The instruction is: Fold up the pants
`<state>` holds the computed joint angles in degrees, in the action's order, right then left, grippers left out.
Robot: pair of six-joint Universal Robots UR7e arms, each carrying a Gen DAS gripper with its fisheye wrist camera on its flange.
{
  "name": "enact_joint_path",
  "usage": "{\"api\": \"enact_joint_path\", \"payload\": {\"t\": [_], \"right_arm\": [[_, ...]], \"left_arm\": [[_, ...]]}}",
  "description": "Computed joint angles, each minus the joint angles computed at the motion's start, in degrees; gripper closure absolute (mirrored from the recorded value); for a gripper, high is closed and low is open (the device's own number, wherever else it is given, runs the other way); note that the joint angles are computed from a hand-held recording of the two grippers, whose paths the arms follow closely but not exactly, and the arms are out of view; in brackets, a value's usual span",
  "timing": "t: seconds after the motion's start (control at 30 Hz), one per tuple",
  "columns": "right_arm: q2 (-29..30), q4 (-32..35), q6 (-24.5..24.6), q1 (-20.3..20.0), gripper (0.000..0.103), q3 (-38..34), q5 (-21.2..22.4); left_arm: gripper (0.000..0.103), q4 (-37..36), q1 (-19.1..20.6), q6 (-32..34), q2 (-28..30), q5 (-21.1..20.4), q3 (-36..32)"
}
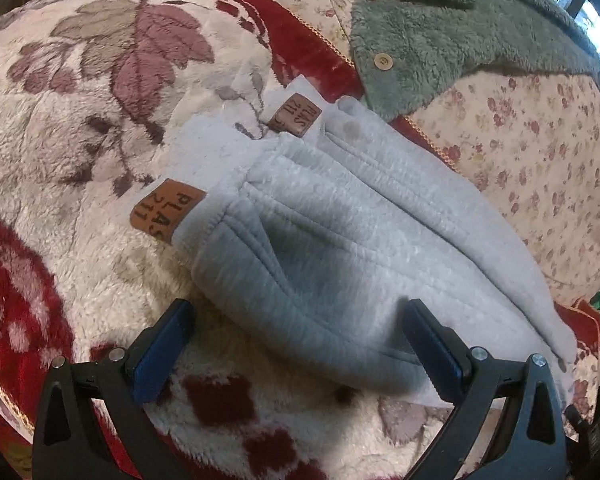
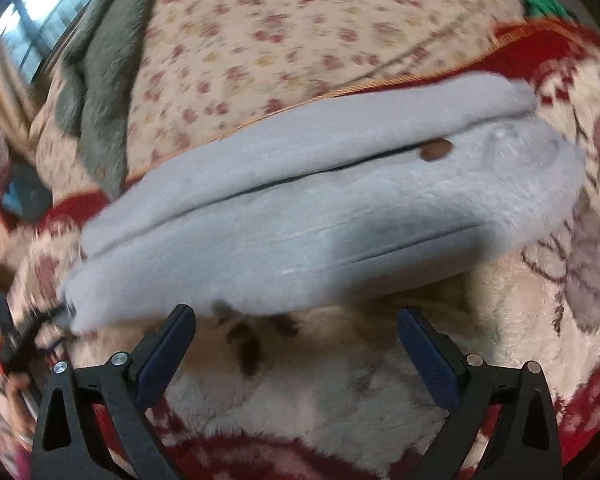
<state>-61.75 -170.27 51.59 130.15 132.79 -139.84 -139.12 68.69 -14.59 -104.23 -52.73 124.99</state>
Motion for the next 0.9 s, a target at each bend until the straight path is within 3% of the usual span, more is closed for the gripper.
{"api": "enact_joint_path", "payload": {"t": [0.13, 0.2, 0.23, 0.27, 0.3, 0.33, 0.4, 0.5, 0.53, 0.7, 0.9], "right_arm": [[0.6, -13.5, -0.6, -3.0, 0.0, 3.3, 3.5], [1.6, -17.9, -3.3, -3.7, 0.0, 3.1, 3.7], [2.4, -20.7, -5.7, -4.0, 0.006, 2.9, 3.5], [2.6, -21.3, -6.7, -4.3, 0.017, 2.7, 3.2], [2.1, -20.0, -6.4, -5.0, 0.053, 2.6, 3.4], [1.8, -21.1, -5.5, -6.3, 0.073, 3.3, 4.4], [1.9, -27.7, -5.4, -8.4, 0.082, 5.5, 7.8], [1.2, -28.6, -6.2, -8.3, 0.087, 6.2, 9.1], [0.9, -27.0, -6.9, -7.5, 0.089, 5.6, 8.4], [-0.5, -24.1, -10.9, -5.3, 0.091, 4.0, 6.8], [-1.6, -20.3, -11.8, -3.5, 0.092, 3.3, 7.1]], "left_arm": [[0.0, -0.8, -0.3, 0.2, 1.3, 1.3, -0.2], [0.0, -0.7, -0.5, 0.2, 1.7, 1.5, -0.4], [0.0, -0.8, -0.5, 0.3, 2.0, 1.3, -0.6], [0.002, -1.0, -0.5, 0.4, 2.1, 1.1, -0.7], [0.007, -1.3, -0.7, 0.6, 2.3, 1.3, -0.6], [0.012, -1.5, -0.9, 0.7, 2.4, 1.8, -0.5], [0.049, -1.6, -1.5, 1.2, 2.5, 3.0, -0.4], [0.078, -0.9, -2.2, 1.2, 2.3, 5.4, -0.3], [0.083, -0.8, -2.5, 1.5, 2.1, 6.6, -0.2], [0.087, -0.1, -2.7, 3.2, 0.1, 4.8, -0.3], [0.088, 2.2, -4.3, 4.5, -3.1, 4.5, 0.2]]}}
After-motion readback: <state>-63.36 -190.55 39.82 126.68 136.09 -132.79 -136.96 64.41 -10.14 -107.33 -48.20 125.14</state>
